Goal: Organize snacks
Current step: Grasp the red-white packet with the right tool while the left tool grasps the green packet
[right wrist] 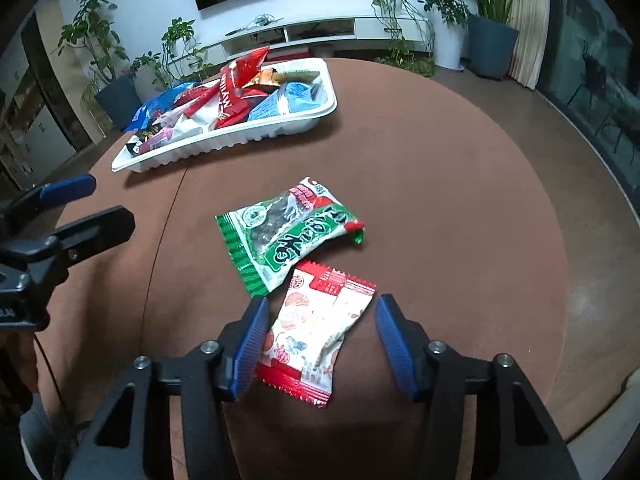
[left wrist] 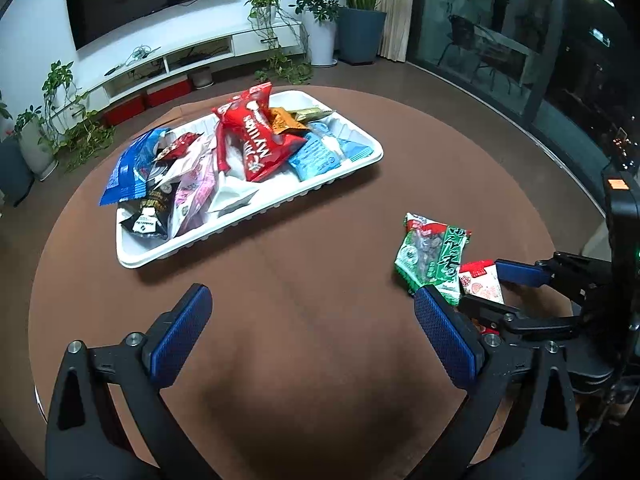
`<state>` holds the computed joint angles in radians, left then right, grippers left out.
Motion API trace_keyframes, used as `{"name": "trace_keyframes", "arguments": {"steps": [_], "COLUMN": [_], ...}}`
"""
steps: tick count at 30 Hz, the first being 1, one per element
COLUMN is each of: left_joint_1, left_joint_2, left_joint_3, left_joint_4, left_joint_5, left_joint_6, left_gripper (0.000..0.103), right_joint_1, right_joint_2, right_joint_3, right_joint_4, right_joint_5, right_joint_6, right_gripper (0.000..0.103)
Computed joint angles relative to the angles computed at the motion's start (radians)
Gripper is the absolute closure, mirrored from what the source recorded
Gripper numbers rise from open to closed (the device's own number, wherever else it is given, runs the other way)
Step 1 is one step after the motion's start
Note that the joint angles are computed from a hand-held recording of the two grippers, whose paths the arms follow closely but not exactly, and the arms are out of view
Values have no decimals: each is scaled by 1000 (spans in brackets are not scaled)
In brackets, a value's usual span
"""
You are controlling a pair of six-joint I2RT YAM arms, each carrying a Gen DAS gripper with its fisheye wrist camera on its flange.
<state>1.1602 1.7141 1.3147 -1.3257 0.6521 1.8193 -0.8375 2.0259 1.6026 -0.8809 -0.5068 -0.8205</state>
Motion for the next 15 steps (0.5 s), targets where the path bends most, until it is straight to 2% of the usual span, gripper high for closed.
{"name": "trace_keyframes", "arguments": {"steps": [6,15], "left_joint_1": [-29,-125], "left_joint_2": [-38,-188], "left_joint_3": [-45,-224], "left_joint_4": [25,130], "left_joint_5": [-14,-71], "left_joint_6": [-3,5], "left_gripper": [0,0], "right_joint_1": [-32,-93], "right_joint_2": [29,49], "right_joint_3": [57,108], "right_joint_4": [-67,-217], "right_joint_5": [3,-7], "right_joint_6": [-46,-114], "right_gripper": [65,66]}}
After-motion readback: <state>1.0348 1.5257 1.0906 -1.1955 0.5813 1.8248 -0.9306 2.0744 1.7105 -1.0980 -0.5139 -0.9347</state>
